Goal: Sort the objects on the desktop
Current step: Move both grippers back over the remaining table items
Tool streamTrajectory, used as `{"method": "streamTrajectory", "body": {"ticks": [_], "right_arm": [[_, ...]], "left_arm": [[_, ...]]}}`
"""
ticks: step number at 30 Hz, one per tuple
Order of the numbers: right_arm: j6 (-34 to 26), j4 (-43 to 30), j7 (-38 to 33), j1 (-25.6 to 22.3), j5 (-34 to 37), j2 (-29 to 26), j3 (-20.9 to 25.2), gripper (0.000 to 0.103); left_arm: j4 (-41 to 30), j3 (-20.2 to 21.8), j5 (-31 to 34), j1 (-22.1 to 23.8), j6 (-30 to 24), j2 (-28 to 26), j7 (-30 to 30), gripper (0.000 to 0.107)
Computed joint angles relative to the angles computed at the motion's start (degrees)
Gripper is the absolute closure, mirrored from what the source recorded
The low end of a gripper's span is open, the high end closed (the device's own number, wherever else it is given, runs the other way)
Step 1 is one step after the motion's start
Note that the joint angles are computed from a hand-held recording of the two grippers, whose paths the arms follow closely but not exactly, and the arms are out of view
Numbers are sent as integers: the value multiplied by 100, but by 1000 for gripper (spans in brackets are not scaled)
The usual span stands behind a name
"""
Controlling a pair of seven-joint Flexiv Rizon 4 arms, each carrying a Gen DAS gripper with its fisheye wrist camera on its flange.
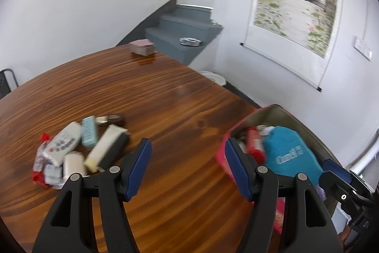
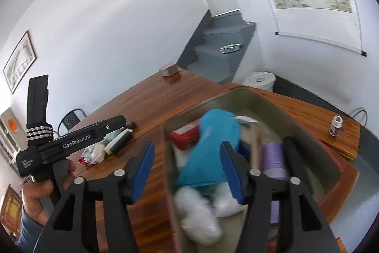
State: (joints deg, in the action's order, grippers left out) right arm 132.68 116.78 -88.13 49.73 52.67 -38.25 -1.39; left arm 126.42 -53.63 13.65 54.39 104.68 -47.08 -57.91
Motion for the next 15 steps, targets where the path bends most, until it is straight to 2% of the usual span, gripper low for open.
{"method": "streamTrajectory", "body": {"ticks": [7, 13, 15], "right_arm": [[-481, -454, -536, 467, 108, -72, -308, 34], [-950, -704, -570, 792, -50, -191, -637, 31], [-1092, -747, -452, 873, -190, -249, -741, 30]], "left_arm": [[-145, 102, -66, 426, 33, -61, -93, 39], [-343, 649, -154, 436, 187, 9, -247, 39], [-396, 712, -176, 507, 133, 0, -307, 39]]}}
